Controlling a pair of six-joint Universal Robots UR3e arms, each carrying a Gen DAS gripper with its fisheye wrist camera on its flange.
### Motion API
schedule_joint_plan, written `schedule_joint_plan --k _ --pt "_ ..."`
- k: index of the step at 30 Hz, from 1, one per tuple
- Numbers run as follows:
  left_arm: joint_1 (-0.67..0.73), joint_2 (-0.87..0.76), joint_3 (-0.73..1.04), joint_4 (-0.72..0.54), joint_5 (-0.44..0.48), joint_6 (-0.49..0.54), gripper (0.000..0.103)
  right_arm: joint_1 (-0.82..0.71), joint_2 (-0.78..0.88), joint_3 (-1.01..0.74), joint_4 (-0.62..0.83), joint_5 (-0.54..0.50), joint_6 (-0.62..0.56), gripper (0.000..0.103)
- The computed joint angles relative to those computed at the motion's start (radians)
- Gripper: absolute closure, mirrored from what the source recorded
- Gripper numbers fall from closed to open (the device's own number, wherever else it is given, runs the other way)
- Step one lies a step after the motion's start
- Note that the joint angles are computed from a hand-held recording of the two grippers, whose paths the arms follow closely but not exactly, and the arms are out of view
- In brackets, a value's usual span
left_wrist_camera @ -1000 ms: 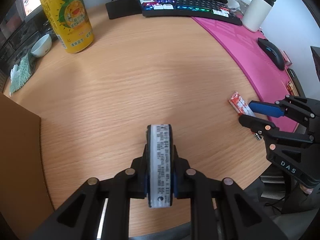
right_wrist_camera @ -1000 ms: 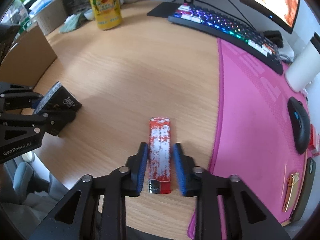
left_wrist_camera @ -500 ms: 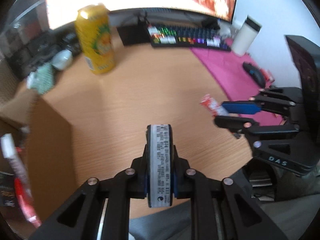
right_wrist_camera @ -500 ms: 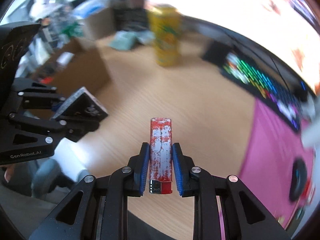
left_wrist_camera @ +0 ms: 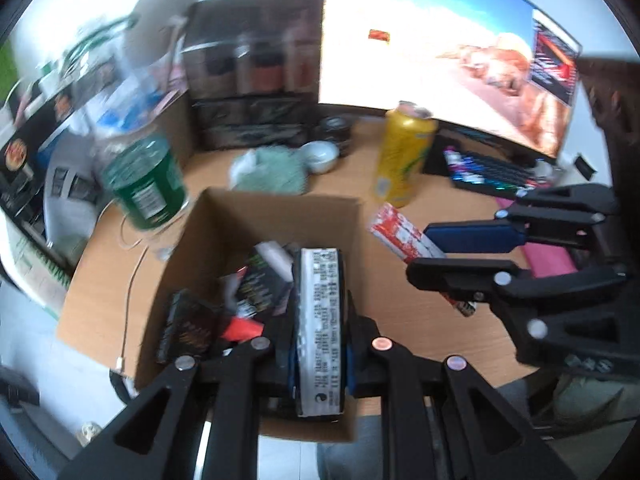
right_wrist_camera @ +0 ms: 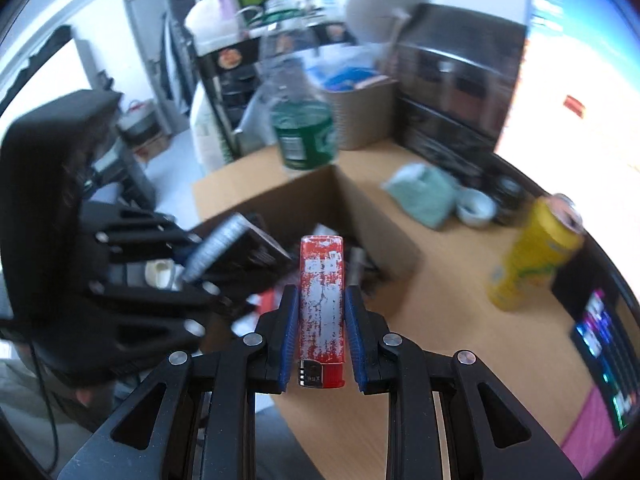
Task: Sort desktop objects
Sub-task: 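Carry the lighter and the Face pack over the cardboard box, then open both grippers to drop the lighter and pack into the box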
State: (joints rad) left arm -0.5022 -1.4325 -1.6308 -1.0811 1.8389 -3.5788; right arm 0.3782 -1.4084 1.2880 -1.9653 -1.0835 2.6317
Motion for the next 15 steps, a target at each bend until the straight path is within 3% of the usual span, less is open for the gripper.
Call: schedule_joint_plan --k 9,13,15 --pt "0.154 0.187 -0.23 0.041 -0.088 0.068 0.086 0.128 0.163 -0.138 -0.016 -0.084 0.075 0.08" --pt "0.145 0.197 -0.248 0.048 -0.052 0.06 0.085 0.153 0.199 -0.164 -0.054 -0.129 0.104 0.077" --pt "0.145 0.203 -0.263 0.059 -0.035 0.058 0.08 0.156 0.204 -0.17 -0.053 -0.135 0.105 0.074"
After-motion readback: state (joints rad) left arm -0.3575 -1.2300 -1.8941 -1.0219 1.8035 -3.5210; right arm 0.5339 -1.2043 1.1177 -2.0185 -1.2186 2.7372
